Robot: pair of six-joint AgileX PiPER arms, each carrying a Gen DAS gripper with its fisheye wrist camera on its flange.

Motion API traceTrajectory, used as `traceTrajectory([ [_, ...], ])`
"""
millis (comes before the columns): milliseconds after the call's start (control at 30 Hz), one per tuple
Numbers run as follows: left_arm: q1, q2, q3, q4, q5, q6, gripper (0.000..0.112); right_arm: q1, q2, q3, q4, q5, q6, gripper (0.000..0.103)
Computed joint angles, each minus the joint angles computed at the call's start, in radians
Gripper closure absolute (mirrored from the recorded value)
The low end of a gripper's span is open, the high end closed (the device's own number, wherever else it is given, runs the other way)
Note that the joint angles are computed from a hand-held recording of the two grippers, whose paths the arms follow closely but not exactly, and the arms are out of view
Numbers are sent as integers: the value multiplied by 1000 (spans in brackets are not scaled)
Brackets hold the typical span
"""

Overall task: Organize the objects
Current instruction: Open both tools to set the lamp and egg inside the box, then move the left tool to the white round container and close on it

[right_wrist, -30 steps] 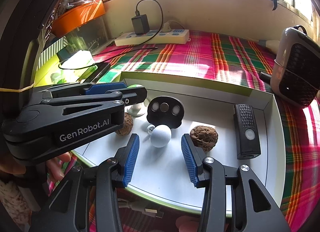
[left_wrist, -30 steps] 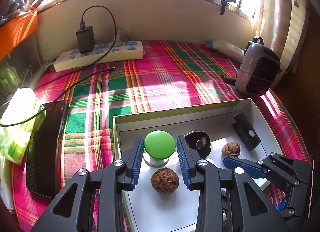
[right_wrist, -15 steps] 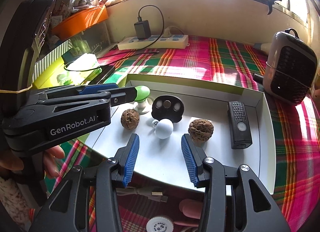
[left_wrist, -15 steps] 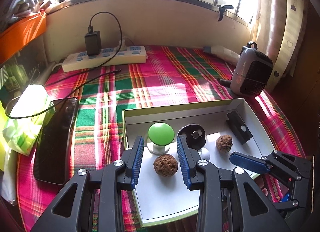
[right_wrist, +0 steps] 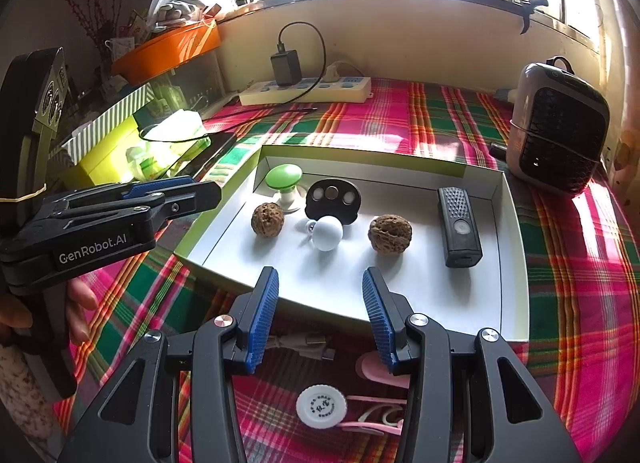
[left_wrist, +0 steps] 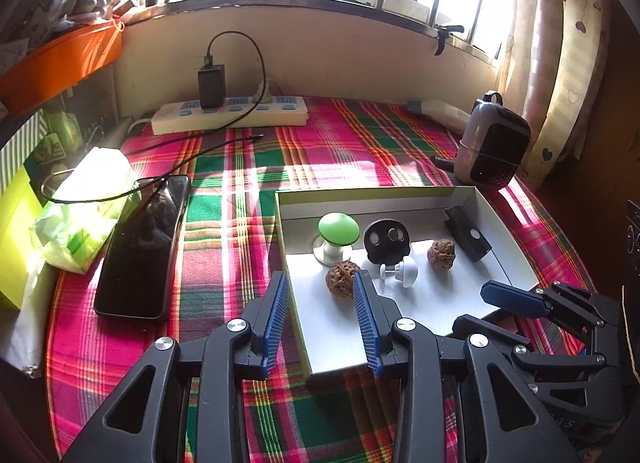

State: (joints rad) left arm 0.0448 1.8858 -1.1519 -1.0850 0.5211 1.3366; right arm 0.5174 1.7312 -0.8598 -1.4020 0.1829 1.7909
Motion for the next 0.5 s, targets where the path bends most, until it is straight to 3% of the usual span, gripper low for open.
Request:
traceTrajectory([
  [333,76,-55,118,-84,18,112,80,30,-62,90,-234,28,266,58],
  [500,103,-85,185,-143,44,193,80,59,-95,129,-248,73,297,58],
])
